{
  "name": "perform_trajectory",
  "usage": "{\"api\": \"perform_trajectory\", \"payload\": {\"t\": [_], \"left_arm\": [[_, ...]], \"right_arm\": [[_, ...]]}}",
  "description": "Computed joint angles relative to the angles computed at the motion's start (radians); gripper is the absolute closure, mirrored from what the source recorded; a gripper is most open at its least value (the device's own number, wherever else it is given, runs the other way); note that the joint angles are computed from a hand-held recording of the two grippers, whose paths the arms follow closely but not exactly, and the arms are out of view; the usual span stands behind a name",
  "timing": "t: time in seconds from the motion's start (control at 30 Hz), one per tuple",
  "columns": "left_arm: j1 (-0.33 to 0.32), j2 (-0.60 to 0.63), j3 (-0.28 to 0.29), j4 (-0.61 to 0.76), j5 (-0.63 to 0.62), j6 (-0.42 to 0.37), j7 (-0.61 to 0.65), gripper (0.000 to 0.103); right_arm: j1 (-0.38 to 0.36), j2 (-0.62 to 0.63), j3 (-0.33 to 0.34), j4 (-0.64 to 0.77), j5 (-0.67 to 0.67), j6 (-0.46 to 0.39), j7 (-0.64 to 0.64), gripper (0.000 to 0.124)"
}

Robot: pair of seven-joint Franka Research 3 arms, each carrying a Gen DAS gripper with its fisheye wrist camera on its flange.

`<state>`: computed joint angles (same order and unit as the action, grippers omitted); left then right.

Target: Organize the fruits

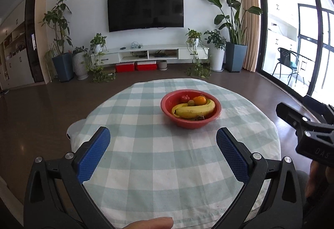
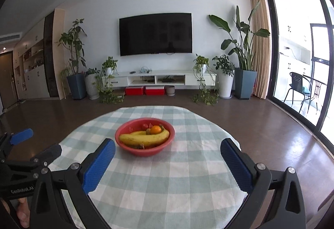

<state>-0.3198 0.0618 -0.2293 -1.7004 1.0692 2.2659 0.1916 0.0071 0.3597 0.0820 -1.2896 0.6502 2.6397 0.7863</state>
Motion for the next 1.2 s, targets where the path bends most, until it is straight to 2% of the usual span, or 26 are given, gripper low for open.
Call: {"api": "perform_trajectory", "payload": {"t": [0.17,0.27,0.77,1.2], "left_arm": [[0.000,0.031,0.006,0.014,-0.041,-0.028,0.020,0.000],[0.003,0.051,0.017,0.021,-0.068,-0.008,0.040,0.000],[-0.003,0.106,0.046,0.046,-0.148,0.014,0.091,0.000],[-0.011,0.129,0.056,0.058,-0.170,0.021,0.109,0.000]], "right_arm": [[0.026,0.016,-0.039,-0.008,-0.098,-0.038,0.092,0.021],[0.023,0.024,-0.038,-0.003,-0.119,-0.054,0.117,0.021],[0.024,0.028,-0.042,-0.001,-0.185,-0.089,0.151,0.021],[0.025,0.031,-0.045,0.001,-0.203,-0.100,0.162,0.021]]}}
